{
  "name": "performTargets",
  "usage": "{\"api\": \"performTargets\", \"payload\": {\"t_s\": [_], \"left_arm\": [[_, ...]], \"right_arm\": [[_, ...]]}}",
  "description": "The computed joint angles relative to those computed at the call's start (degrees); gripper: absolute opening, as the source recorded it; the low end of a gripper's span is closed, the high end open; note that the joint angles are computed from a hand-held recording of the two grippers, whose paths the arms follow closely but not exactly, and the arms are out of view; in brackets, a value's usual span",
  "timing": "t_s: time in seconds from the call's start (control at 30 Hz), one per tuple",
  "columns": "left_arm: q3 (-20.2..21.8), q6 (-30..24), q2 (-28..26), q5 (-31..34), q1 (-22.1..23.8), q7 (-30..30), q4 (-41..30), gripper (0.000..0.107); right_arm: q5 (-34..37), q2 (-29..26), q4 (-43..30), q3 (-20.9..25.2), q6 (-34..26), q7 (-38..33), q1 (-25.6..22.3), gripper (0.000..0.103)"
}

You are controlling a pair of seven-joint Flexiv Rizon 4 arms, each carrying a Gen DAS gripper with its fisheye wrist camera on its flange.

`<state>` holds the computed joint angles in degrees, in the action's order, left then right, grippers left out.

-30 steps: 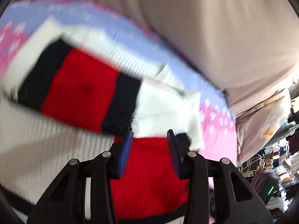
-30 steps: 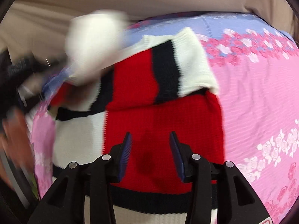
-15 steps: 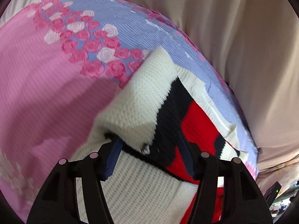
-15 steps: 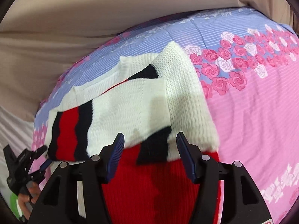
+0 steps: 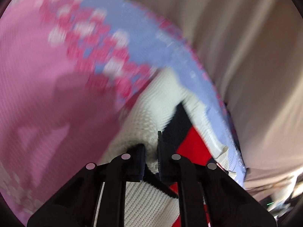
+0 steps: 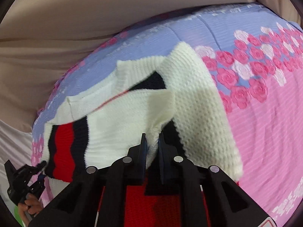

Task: Fold small clothes

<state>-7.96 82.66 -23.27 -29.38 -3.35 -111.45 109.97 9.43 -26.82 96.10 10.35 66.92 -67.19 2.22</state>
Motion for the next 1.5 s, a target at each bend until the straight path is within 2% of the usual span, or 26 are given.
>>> {"api": "performTargets", "payload": {"t_s": [0.1,0.17,0.2,0.23,0.3,0.43,0.47,0.53,0.57,0.67,0.7,0.73,0.8,0.87,0.9,0.93,1.0,1.1,1.17,1.23,1.27,1.3,1.33,1.4,1.43,1.5], "left_arm": [[4.69,1.07,1.26,4.32,-3.41,-3.48,0.51,0.009],[8.72,-1.89,0.18,7.70,-5.83,-7.88,-0.27,0.009],[9.37,-4.70,-0.91,8.80,-6.01,-9.14,-1.08,0.009],[9.32,-6.57,-1.46,9.43,-5.84,-10.02,-1.43,0.009],[9.19,-6.38,-1.45,10.92,-5.84,-11.28,-1.27,0.009],[9.23,-7.35,-1.52,13.98,-5.56,-12.06,-2.17,0.010],[8.79,-7.37,-1.71,13.88,-5.20,-12.09,-2.17,0.010],[8.67,-7.77,-1.78,14.26,-5.05,-12.41,-2.48,0.010],[8.34,-7.83,-1.81,14.21,-4.78,-12.24,-2.54,0.010],[5.84,-6.60,-1.17,12.18,-2.76,-9.83,-0.85,0.010],[4.85,-5.89,-1.16,11.20,-2.03,-8.71,-0.29,0.010],[4.24,-5.45,-0.53,10.50,-1.63,-7.76,0.69,0.010],[3.85,-5.17,-0.65,9.76,-1.49,-6.53,0.79,0.010],[2.76,-4.80,-0.58,8.38,-0.77,-4.70,1.27,0.010],[2.22,-4.70,-0.59,7.63,-0.35,-3.69,1.43,0.010],[1.30,-4.42,-0.52,6.61,0.36,-2.19,1.81,0.010],[-0.84,-3.73,-0.33,3.95,1.97,1.03,2.79,0.010],[-2.88,-2.56,-0.10,0.69,3.29,5.26,3.97,0.010],[-4.14,-1.71,-0.04,-1.30,3.95,7.98,4.62,0.010],[-5.22,-1.18,-0.05,-3.13,4.51,10.36,5.02,0.010],[-5.91,-0.84,0.00,-4.31,4.87,11.44,5.32,0.010],[-6.56,-0.47,-0.01,-5.51,5.18,12.42,5.57,0.010],[-7.41,-0.06,-0.03,-6.86,5.62,13.53,5.87,0.010],[-7.21,-0.09,-0.11,-7.77,5.21,14.47,5.78,0.010],[-6.74,-0.26,-0.22,-7.73,4.81,14.76,5.56,0.010],[-5.47,-0.65,-0.49,-7.14,3.74,14.75,4.99,0.010]], "right_arm": [[4.27,2.66,0.28,4.53,7.92,-7.08,-2.95,0.009],[3.54,3.59,2.40,3.36,11.89,-8.94,-1.96,0.009],[1.09,2.92,2.83,1.54,9.82,-7.31,-0.96,0.009],[0.51,1.08,1.74,0.66,4.26,-6.02,-1.04,0.009],[-0.36,-1.68,0.29,0.19,-3.79,-2.83,-1.98,0.009],[6.97,0.58,2.47,3.13,3.44,-6.14,-4.34,0.009],[5.60,0.56,2.93,1.99,3.25,-5.88,-3.56,0.009],[2.55,-0.75,1.99,0.88,-3.00,-5.31,-3.24,0.009],[2.51,0.00,2.38,0.19,-2.71,-5.39,-2.78,0.008],[-6.80,4.89,7.03,-6.15,-0.42,4.72,2.65,0.019],[-8.63,6.33,7.32,-6.41,0.01,6.39,3.22,0.022],[-6.73,6.71,5.74,-4.80,-0.55,4.64,2.72,0.022],[1.71,3.62,-2.38,3.00,-5.04,-5.87,-1.49,0.022],[1.05,-2.80,-11.71,12.34,-9.57,-12.32,-4.66,0.026],[0.29,-6.18,-16.38,16.18,-12.94,-14.61,-5.56,0.035],[-2.76,-9.94,-21.04,18.63,-15.56,-14.74,-4.86,0.039],[-5.41,-15.82,-30.38,17.92,-21.40,-16.90,-0.03,0.043],[-2.46,-22.75,-44.26,6.23,-29.29,-21.51,11.50,0.059],[-1.54,-27.19,-51.24,2.80,-33.95,-23.17,14.78,0.060],[-2.87,-29.53,-53.68,3.71,-35.61,-24.28,15.52,0.060],[-2.51,-28.83,-52.10,2.13,-33.55,-25.75,16.50,0.053],[-2.59,-29.45,-52.38,2.40,-32.40,-27.34,17.05,0.013],[-2.57,-30.10,-54.06,2.50,-33.69,-27.71,17.23,0.008],[-2.97,-30.50,-54.67,1.07,-31.18,-26.30,18.21,0.006],[-2.55,-31.41,-56.62,-0.28,-31.97,-25.97,18.95,0.006],[-6.28,-36.25,-64.10,0.65,-36.54,-24.66,19.81,0.006]]}}
